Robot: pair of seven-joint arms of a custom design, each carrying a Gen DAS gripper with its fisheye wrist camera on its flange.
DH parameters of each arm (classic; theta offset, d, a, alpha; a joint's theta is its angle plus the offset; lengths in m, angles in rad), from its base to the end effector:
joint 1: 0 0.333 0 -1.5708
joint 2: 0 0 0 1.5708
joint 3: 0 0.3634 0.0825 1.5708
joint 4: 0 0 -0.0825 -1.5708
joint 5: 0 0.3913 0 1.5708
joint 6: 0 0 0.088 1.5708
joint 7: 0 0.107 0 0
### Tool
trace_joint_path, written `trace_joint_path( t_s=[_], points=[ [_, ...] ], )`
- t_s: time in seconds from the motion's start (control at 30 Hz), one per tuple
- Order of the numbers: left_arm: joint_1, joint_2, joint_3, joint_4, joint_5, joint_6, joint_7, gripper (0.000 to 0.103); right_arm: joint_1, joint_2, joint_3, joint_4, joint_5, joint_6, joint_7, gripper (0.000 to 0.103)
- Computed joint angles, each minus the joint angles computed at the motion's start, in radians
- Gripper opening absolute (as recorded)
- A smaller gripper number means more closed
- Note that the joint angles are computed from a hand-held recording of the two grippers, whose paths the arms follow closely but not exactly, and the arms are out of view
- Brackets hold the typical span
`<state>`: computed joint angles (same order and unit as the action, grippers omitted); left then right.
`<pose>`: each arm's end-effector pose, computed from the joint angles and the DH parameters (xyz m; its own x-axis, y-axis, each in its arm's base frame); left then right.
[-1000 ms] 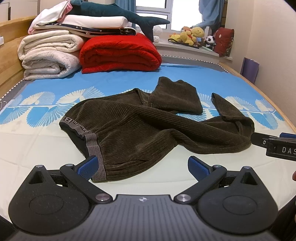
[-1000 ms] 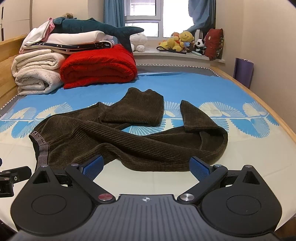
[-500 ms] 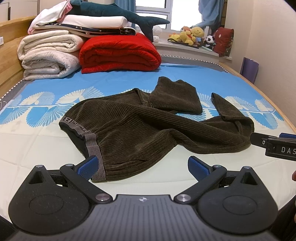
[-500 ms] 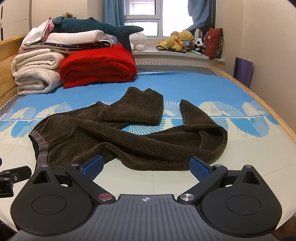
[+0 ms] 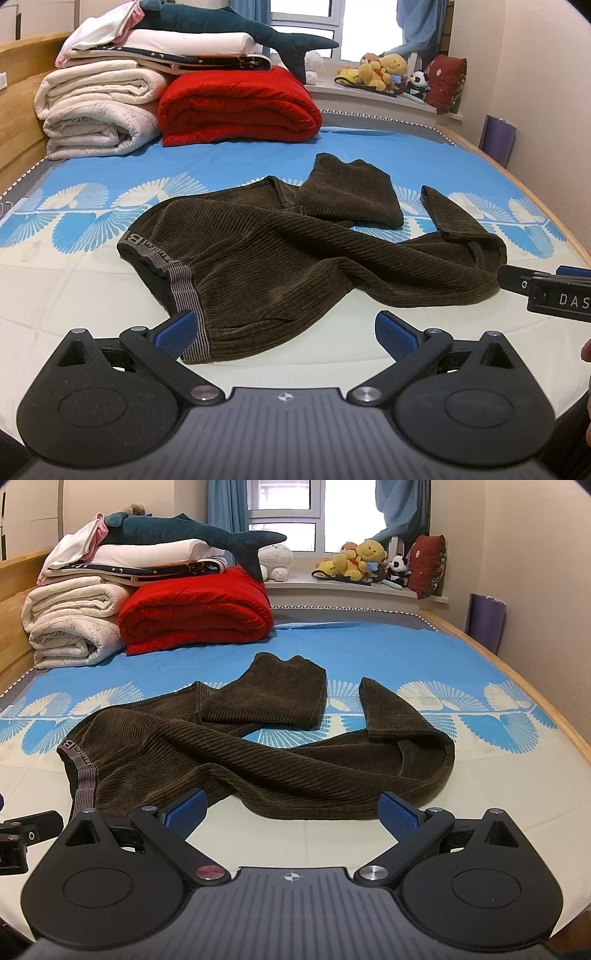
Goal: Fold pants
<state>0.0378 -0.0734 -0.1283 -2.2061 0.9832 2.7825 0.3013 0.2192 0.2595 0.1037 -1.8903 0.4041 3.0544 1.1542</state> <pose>0.5492 -0.0888 0.5133 0.3330 -0.9427 0.0228 -0.6180 -0.2364 -0.7498 0.6572 0.1798 0.5158 0.3474 -0.9370 -0.0365 -0.5823 -0.1851 -0.7916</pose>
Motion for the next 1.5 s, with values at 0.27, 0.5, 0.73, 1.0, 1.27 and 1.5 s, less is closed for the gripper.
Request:
trace_joint_path(
  t_s=[0.27,0.5,0.73,1.0,1.27,1.5],
  points=[
    [0.000,0.000,0.001,-0.001,-0.006,0.002,0.005,0.103,-0.002,-0.001,0.002,0.000,0.005,-0.005,-0.004,0.099],
    [0.001,-0.002,0.002,-0.001,-0.013,0.004,0.011,0.103,-0.002,-0.001,0.001,0.001,0.006,-0.006,-0.005,0.099],
    [0.002,-0.002,0.001,-0.002,-0.013,0.006,0.010,0.103,0.001,-0.001,-0.002,0.000,0.003,-0.005,-0.002,0.099],
    [0.015,-0.009,0.025,-0.009,-0.085,0.053,0.098,0.100,-0.018,0.000,0.018,0.005,0.034,-0.005,-0.010,0.092],
    [0.083,0.089,0.121,0.109,-0.686,0.120,0.801,0.012,-0.181,0.018,0.204,0.064,0.378,-0.009,-0.302,0.040],
    [0.230,0.274,0.058,0.231,-1.153,-0.036,1.042,0.015,-0.210,0.147,0.238,0.290,0.552,0.013,-0.533,0.037]
  ],
)
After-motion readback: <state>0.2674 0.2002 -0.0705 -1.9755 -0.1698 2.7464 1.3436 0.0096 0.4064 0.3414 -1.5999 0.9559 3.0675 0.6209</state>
